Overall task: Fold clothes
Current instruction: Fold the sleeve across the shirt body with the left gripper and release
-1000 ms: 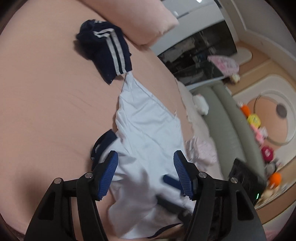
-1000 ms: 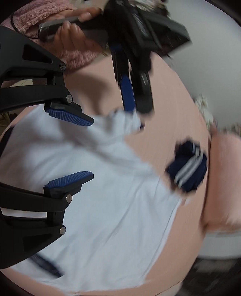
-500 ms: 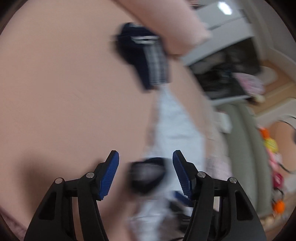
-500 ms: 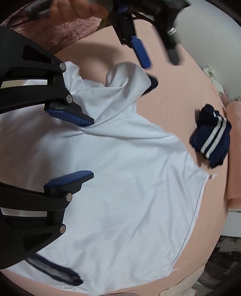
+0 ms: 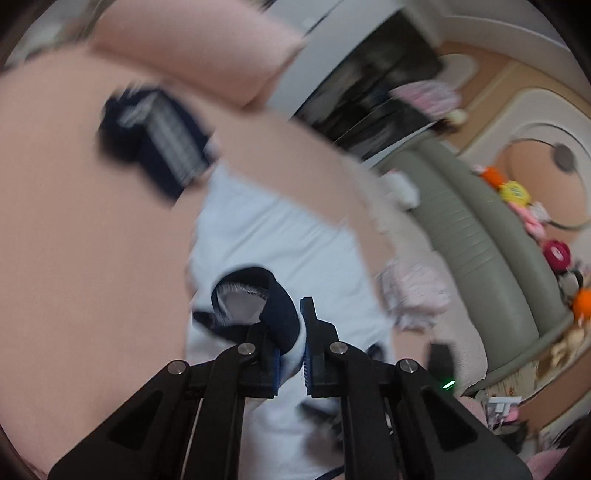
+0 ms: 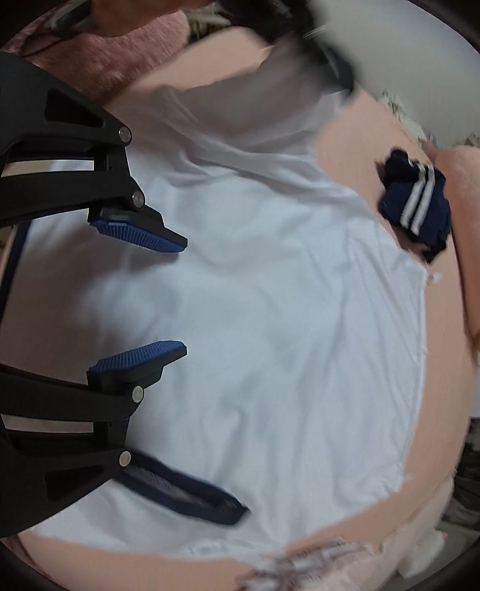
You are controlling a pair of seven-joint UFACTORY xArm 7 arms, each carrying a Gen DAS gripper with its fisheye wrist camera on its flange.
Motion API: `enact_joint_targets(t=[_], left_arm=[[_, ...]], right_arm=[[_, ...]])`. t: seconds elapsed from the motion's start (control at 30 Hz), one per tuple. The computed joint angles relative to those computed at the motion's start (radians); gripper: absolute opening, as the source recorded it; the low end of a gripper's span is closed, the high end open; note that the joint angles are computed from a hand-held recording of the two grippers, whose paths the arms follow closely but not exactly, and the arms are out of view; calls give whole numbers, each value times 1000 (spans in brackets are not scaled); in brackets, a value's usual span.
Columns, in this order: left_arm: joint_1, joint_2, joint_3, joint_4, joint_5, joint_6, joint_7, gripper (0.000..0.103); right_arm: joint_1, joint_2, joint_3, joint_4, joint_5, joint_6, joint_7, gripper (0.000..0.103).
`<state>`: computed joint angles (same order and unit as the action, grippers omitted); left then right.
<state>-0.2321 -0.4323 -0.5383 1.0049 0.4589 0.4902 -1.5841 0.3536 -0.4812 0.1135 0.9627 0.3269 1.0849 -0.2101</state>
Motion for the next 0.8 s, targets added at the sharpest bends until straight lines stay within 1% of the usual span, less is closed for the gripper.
enact_joint_targets(t=[0.03,0.07,0.1,0.13,0.17,0.2,0.3,0.33,0.37,0.47,0.53,0.6,0.67,0.7,0.73,0.77,0.8], left_arm=[[-23,33,21,26,-11,-18,47,14],[-58,88,47,40,-48,-67,101,29],[-102,143,82,57,-94,-113,166,50],[-155,198,123,76,-159,-150,248,55],[-205,246,155,95,-235,-146,325,60],[-259,294,192,117,-312,-136,402,60],[-305,384,202,184,-397,-35,508,60],[-320,415,206,206,-422,-6,538,60],[-331,424,211,206,-456,-18,567,61],[-356,432,219,193,-500,-54,623,69],[-364,415,224,182,-504,-47,629,69],[-369,397,226,170,-509,-39,634,69],[-370,331,225,116,-529,-41,620,69],[-371,294,223,86,-525,-39,600,69],[-352,253,208,68,-478,-8,547,69],[-325,226,184,64,-409,43,473,69],[-302,201,162,61,-350,96,409,66]], right_arm=[[8,-9,-16,-2,21,18,-15,51],[4,-16,-22,-3,33,15,-13,51],[0,-23,-28,-3,44,11,-8,51],[-11,-20,-40,5,53,4,0,51],[-23,-16,-52,16,62,-4,9,51],[-35,-11,-64,27,72,-11,18,51],[-77,12,-95,66,108,-33,38,53],[-52,39,-133,102,155,2,-3,53],[-40,63,-136,129,175,26,-47,53],[-24,128,-119,201,210,96,-152,53],[-20,161,-94,229,215,133,-196,54],[-21,208,-64,257,190,190,-210,53],[-21,217,-29,251,153,191,-229,53],[-15,210,-25,239,151,182,-242,52],[-29,200,-2,221,111,142,-213,52],[-38,192,17,203,63,101,-175,52],[-46,184,34,184,13,61,-135,51]])
